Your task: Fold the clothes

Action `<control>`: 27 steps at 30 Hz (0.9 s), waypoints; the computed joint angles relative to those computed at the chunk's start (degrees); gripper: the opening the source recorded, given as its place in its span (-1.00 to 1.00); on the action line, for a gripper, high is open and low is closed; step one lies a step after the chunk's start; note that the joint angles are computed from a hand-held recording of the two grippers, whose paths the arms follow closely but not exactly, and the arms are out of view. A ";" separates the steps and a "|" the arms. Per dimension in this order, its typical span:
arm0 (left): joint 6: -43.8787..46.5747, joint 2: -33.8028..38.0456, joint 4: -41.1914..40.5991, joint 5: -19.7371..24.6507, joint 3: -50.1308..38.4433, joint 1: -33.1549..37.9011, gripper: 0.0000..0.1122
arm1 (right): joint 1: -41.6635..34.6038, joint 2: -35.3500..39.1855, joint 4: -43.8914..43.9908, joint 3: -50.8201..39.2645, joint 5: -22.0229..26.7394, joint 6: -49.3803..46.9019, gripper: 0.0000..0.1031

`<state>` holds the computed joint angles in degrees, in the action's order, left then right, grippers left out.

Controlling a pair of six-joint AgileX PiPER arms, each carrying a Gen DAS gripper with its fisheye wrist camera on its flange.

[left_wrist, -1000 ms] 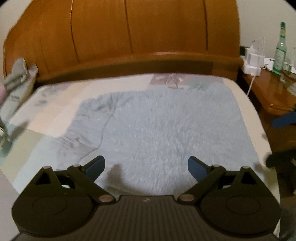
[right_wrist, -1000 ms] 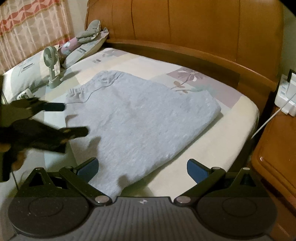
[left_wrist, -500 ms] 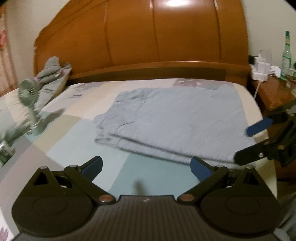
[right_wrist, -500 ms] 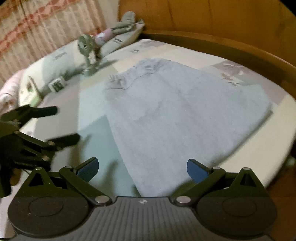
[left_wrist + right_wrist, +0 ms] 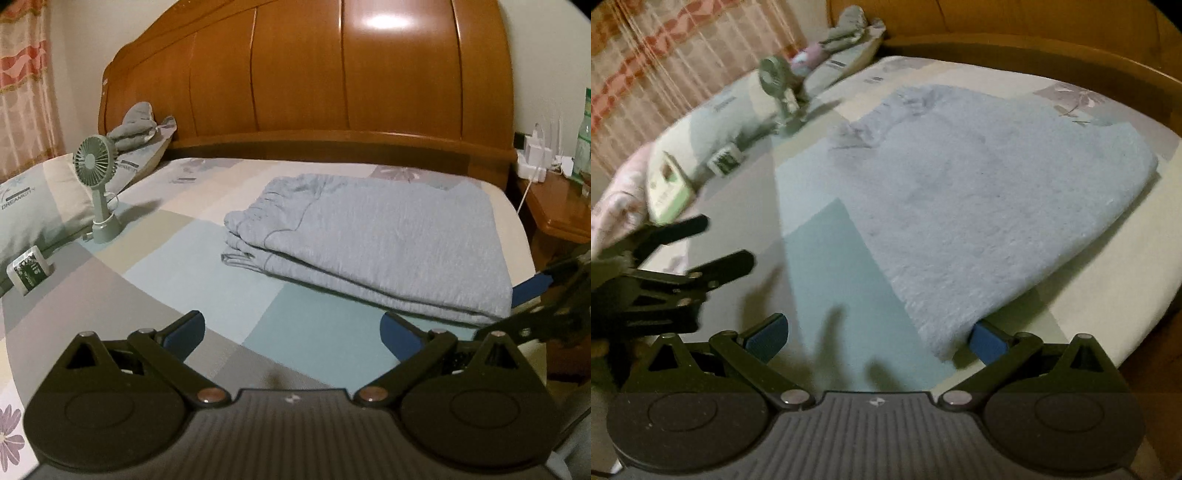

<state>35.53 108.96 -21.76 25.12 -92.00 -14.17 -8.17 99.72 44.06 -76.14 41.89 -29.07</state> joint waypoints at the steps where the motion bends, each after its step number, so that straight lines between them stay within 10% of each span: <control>1: -0.02 0.07 -0.34 0.05 -0.13 0.13 0.80 | -1.09 0.40 1.50 -0.55 2.63 -0.49 1.00; 4: 0.88 -0.22 -1.59 -0.17 0.34 0.28 0.80 | -4.01 1.59 5.30 -1.82 9.60 -1.12 1.00; 13: 0.50 -0.46 -1.11 -0.18 0.54 0.10 0.80 | 0.54 -0.53 1.65 -1.49 -0.35 -7.21 1.00; 27: -5.21 -4.31 1.15 7.60 -1.15 -0.53 0.80 | 3.66 -7.91 -20.59 0.18 -1.04 20.13 1.00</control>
